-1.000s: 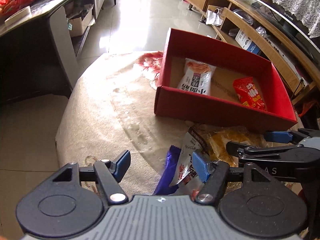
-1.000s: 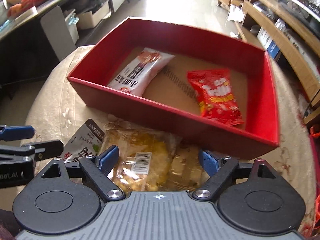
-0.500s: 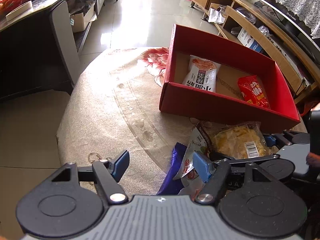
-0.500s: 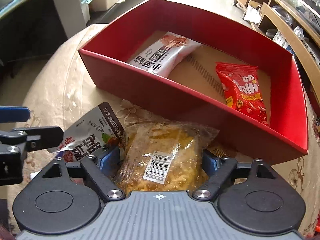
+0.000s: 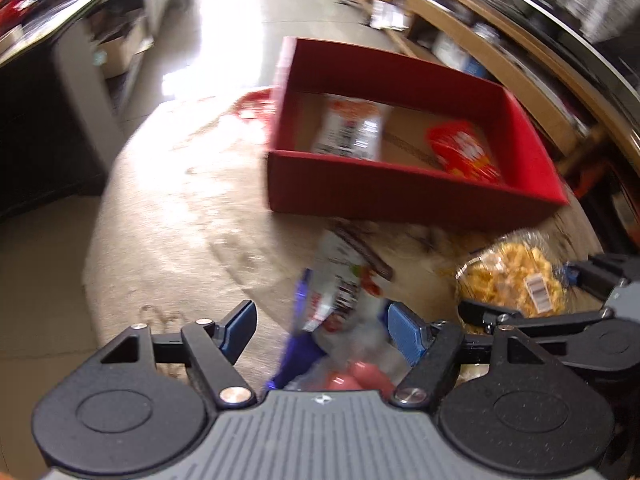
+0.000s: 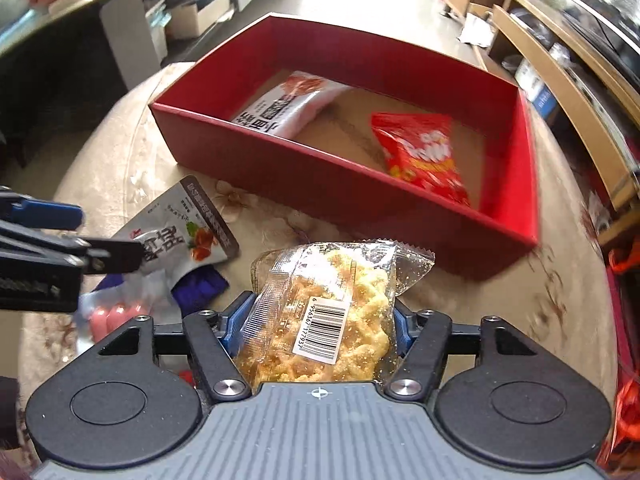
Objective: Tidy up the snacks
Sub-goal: 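Grasp the yellow chip bag with the right tool, then lift the yellow chip bag with the right tool while the left tool reaches toward the bread bun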
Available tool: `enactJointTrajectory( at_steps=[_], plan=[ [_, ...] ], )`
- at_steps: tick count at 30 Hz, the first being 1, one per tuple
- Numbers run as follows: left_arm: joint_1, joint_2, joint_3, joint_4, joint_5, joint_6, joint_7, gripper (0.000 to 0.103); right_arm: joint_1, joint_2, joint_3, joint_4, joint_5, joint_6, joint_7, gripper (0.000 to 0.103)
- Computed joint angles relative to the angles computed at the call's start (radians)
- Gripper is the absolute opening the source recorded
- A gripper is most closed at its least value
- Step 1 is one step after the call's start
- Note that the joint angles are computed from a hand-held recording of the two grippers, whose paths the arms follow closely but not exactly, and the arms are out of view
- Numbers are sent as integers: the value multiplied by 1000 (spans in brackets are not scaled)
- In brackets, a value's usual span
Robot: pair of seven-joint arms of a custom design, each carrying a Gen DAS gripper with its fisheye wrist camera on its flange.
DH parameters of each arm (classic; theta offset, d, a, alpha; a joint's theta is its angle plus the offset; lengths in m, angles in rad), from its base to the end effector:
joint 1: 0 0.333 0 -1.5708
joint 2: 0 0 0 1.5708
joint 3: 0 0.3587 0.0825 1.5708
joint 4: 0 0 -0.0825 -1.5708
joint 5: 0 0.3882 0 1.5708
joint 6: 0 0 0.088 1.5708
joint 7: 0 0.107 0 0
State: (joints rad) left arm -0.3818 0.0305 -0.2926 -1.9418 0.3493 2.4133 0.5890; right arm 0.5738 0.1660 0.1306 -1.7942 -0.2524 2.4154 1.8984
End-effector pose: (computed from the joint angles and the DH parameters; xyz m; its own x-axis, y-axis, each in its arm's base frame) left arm 0.4774 -0.3766 0.5551 0.0601 -0.9864 0.1527 -0.8730 -0.1261 -0.4712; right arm 0.5052 0.4200 0.5457 0.4824 -0.8737 0.0630 -0.7589 -0.4528 -0.4680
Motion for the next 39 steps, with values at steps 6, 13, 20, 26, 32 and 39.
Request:
enactJointTrajectory(
  at_steps=[6,13,20,26,32,39],
  plan=[
    [-23,15,-17,12,-26,3,103,69,-25,-91,13,-111,37,44,19,72],
    [-46,21,-31,16,-72,65,192,69,-69,-167,24,-192,67,105,60,72],
    [-83,109,-55,110,-115,73,349,69,-129,-236,35,-254,19,144,157,72],
    [-133,225,-61,252,-101,15,455,72,-176,-269,40,-294,4,139,194,72],
    [-161,294,-41,323,-85,-60,449,81,-192,-277,39,-311,46,114,141,72],
    [-173,281,-29,295,-84,-43,390,77,-190,-274,45,-313,70,93,89,72]
  ],
)
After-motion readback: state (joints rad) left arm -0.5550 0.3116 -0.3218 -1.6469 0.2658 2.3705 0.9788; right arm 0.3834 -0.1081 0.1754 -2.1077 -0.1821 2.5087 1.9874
